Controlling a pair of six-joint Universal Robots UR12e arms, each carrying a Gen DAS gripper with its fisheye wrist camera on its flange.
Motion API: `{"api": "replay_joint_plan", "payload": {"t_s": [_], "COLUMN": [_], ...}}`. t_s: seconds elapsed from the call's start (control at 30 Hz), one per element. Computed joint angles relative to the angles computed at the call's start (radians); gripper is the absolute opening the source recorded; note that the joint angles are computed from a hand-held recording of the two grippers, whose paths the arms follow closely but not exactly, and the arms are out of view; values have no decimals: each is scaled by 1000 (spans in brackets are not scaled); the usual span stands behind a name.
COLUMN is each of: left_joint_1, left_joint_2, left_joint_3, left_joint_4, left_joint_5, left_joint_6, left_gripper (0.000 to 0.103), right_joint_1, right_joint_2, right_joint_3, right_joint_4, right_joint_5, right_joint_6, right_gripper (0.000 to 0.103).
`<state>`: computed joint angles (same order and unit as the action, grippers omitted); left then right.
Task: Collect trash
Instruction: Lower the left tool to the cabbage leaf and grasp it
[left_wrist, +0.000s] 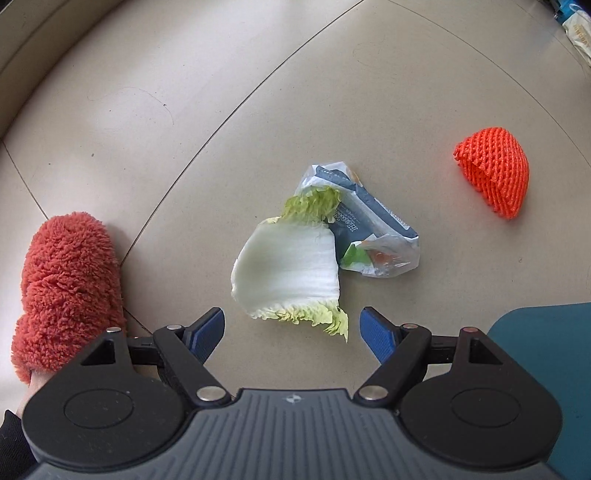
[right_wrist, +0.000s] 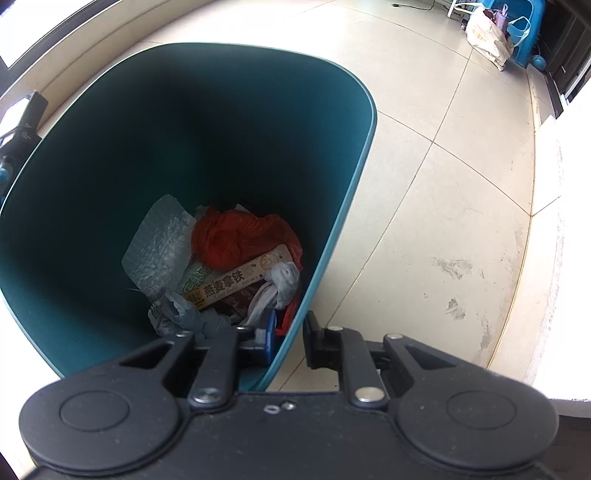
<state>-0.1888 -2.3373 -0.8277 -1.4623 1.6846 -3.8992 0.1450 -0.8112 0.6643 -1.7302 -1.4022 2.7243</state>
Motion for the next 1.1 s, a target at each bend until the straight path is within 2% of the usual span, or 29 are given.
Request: {"api": "replay_joint_plan", "payload": {"t_s": [0.17, 0.33, 0.53, 0.63, 0.8, 0.83, 0.87, 0.9, 0.97, 1.03, 1.07, 1.1], "left_joint_1": [-7, 2, 9, 19, 35, 35, 35, 34, 36, 40, 38, 35], "left_joint_2": [-54, -76, -109, -87, -42, -35, -32, -32, -23, -4, 0, -1], "left_joint_3": [58, 68, 106, 59, -24, -34, -36, -34, -42, -69, -71, -64], "left_joint_4": [-34, -55, -106, -55, 13, 18, 14, 3, -3, 20, 22, 11], "left_joint_5": [46, 59, 65, 40, 4, 8, 21, 35, 43, 26, 33, 49], "left_joint_6": [8, -38, -24, -25, -20, -16, -22, -34, -54, -65, -67, -69], "left_gripper": [80, 80, 81, 84, 83, 78, 67, 60, 36, 25, 17, 14], "right_joint_1": [-3, -2, -3, -2, 1, 2, 2, 2, 2, 3, 2, 2], "right_joint_2": [7, 13, 30, 40, 48, 49, 48, 47, 45, 43, 41, 39], "right_joint_3": [-13, -26, -59, -75, -88, -88, -87, -84, -80, -74, -70, -67], "right_joint_4": [16, 27, 62, 77, 86, 85, 84, 82, 78, 73, 70, 67], "right_joint_5": [10, 6, 12, 9, -2, -4, -5, -4, -3, -3, -2, -1], "right_joint_6": [0, -6, 1, 1, 1, 0, 0, 1, 3, 6, 6, 6], "right_gripper": [17, 17, 17, 17, 17, 17, 17, 17, 17, 16, 16, 16]}}
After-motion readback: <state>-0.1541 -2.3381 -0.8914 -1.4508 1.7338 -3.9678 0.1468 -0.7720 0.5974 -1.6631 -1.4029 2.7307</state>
